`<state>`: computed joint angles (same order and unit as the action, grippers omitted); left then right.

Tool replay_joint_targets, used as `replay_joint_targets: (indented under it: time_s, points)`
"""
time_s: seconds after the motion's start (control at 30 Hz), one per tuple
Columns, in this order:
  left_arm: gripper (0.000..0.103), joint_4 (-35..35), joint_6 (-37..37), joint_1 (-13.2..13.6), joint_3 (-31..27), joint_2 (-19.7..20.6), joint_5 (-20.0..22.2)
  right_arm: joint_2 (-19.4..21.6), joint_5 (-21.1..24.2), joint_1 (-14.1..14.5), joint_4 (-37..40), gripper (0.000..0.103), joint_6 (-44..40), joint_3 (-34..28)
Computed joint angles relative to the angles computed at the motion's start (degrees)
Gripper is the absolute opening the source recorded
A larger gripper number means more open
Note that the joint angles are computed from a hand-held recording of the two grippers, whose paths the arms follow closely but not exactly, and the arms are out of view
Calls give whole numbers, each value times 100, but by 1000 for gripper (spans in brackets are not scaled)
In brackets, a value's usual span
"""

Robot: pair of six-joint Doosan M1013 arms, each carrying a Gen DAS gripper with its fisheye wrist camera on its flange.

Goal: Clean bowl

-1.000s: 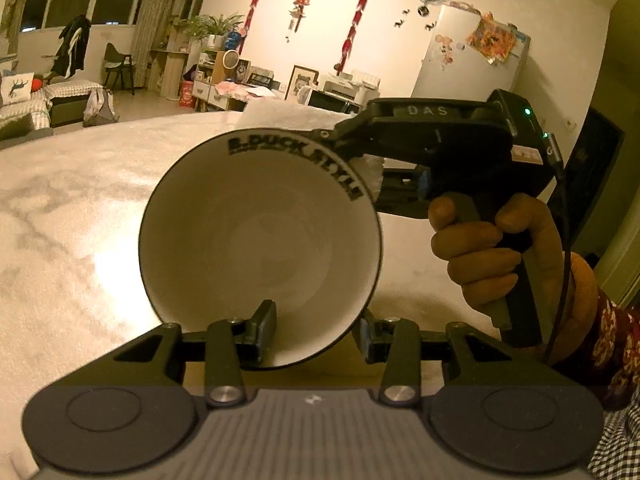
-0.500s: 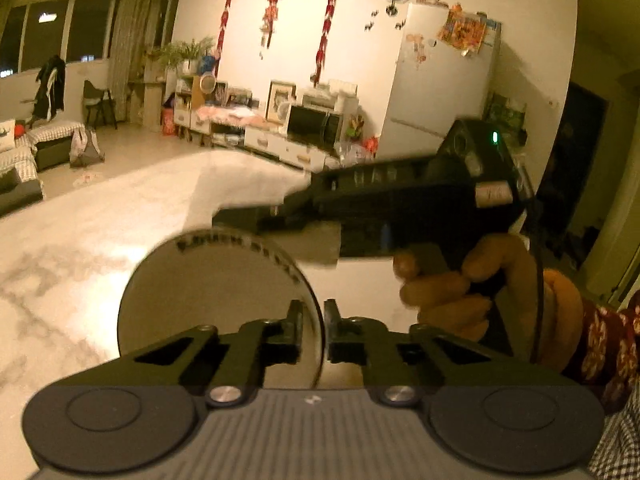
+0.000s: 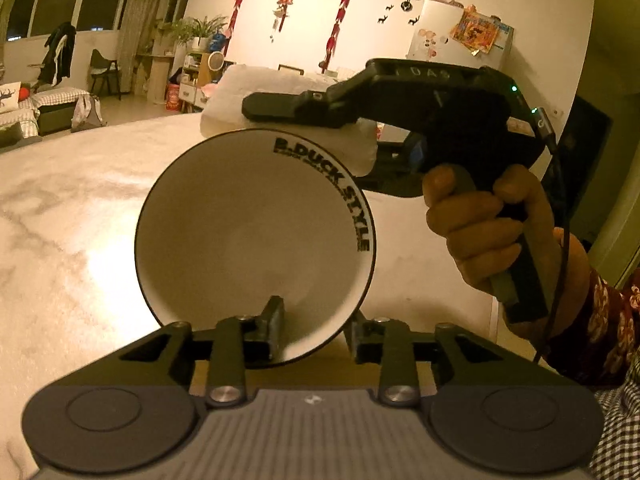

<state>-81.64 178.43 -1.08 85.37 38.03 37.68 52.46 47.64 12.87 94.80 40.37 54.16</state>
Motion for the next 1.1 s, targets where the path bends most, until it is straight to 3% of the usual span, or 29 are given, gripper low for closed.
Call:
replay_joint_targets:
  time_s: [0.3, 0.6, 0.93, 1.1]
  points:
    - [38, 12, 37, -86, 48, -20, -134, 35, -336, 7, -161, 19, 575, 34]
    - [39, -8, -8, -184, 57, -37, -208, -36, -137, 43, 171, 19, 2, 75]
    - [40, -2, 28, -253, 135, -110, -326, 37, -426, 23, -343, 19, 598, 30]
    - [40, -9, 131, -280, 201, -148, -416, -1, -273, 31, -19, 19, 241, 56]
